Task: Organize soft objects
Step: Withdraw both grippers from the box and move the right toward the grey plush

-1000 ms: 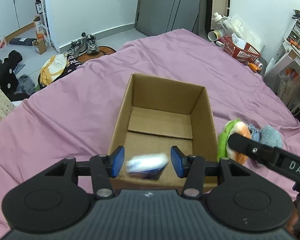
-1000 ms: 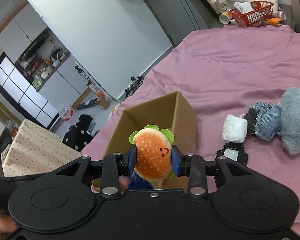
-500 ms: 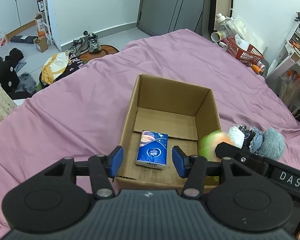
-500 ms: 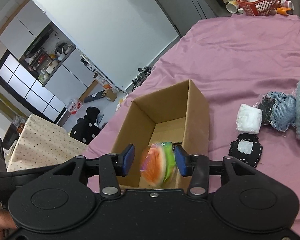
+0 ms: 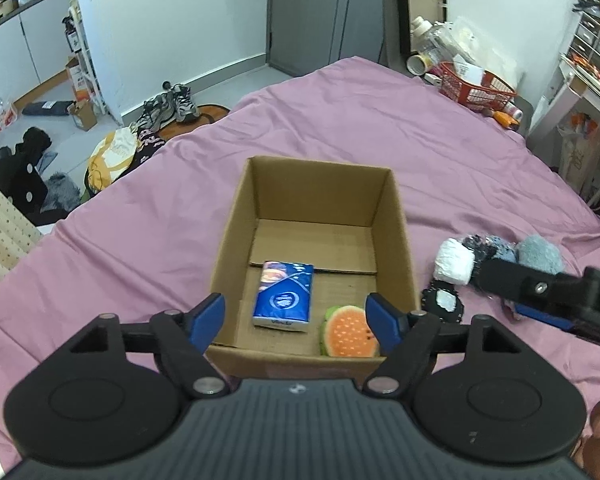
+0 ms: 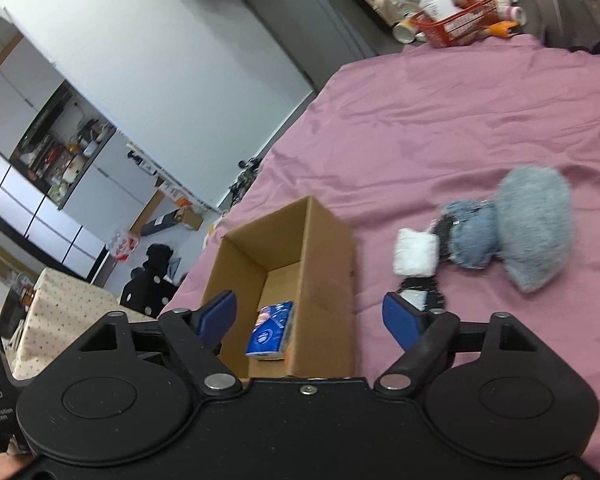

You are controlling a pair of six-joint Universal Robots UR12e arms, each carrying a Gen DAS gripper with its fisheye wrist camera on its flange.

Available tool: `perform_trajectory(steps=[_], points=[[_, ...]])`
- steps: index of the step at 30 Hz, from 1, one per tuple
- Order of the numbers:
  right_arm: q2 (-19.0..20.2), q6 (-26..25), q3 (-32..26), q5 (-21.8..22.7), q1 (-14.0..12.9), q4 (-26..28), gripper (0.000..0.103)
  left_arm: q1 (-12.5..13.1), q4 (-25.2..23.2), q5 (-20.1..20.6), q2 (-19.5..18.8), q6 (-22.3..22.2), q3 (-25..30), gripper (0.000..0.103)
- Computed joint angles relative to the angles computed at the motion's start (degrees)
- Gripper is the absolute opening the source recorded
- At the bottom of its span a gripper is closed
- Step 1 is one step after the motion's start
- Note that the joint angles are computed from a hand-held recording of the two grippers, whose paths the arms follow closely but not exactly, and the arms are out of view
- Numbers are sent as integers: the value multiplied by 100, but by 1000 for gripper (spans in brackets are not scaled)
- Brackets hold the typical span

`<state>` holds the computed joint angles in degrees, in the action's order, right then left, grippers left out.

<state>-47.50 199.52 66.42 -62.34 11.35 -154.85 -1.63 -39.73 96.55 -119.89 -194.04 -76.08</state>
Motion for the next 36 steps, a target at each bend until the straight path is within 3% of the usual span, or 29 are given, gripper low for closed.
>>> perform_trajectory(steps=[5, 7, 11, 18, 27, 32, 36], points=[[-129, 13, 161, -192, -87, -54, 86, -127, -67, 89, -44, 74, 115, 78], [-171, 47, 221, -242, -126, -91, 86, -152, -158, 11, -49, 51, 163, 83], [-231, 153, 325, -221, -213, -212, 86, -216, -226, -159, -62, 24, 247, 84], [-306, 331, 484, -170, -367, -438, 87, -418, -235, 44, -144, -21, 406, 85], [-362, 555, 627, -82, -581, -592, 90, -640, -2, 175, -296, -67, 584, 103], [-358, 666, 685, 7, -695, -721, 93, -720, 36, 104, -401, -115, 721, 103], [-312, 960, 672, -101, -769, -734, 93, -818, -1, 279, -524, -134, 886, 103]])
